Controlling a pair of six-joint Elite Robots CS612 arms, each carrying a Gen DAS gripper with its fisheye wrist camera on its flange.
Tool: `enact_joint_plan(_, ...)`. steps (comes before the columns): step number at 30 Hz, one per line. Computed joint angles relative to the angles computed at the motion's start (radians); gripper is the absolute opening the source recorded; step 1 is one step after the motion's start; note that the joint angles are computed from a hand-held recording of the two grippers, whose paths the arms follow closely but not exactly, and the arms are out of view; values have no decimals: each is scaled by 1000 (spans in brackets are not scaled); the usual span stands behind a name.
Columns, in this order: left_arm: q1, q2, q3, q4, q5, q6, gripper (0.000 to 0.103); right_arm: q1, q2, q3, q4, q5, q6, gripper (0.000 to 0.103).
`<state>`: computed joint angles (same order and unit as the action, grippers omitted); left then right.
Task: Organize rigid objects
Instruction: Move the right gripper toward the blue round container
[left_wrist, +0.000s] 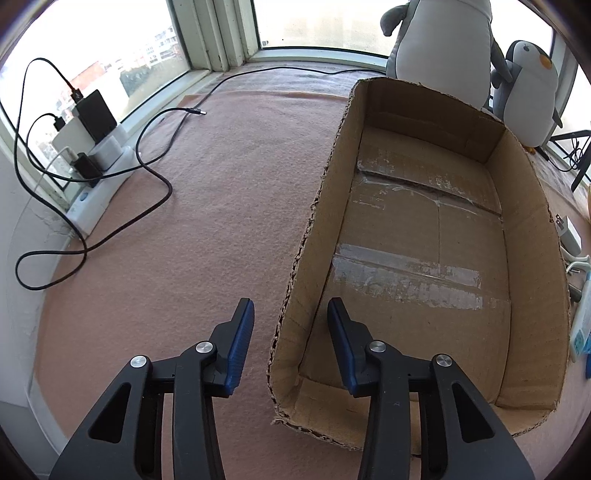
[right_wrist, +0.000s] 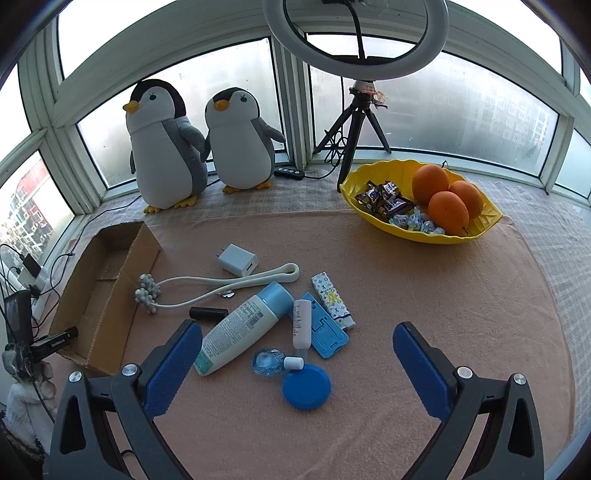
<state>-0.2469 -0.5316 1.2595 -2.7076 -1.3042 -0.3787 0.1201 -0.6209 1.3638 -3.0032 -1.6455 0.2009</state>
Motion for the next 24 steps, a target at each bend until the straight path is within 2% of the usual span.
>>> enact_joint_plan(6,1,3,-3,-2,-2,-1,40,-9,14,8,54,-30,-12,94)
enact_joint_plan(12,0,3,-3,-4,3,-2,40,3,40,-9,101,-63,-95,91)
enact_joint_plan(16,0,3,-2,-4,1,-5,40,9,58,-31,141,-67,-130,81)
enact_joint_plan(24,0,2,-2,-3,0,-11,40,17,83,-58,184,-67,-166,79)
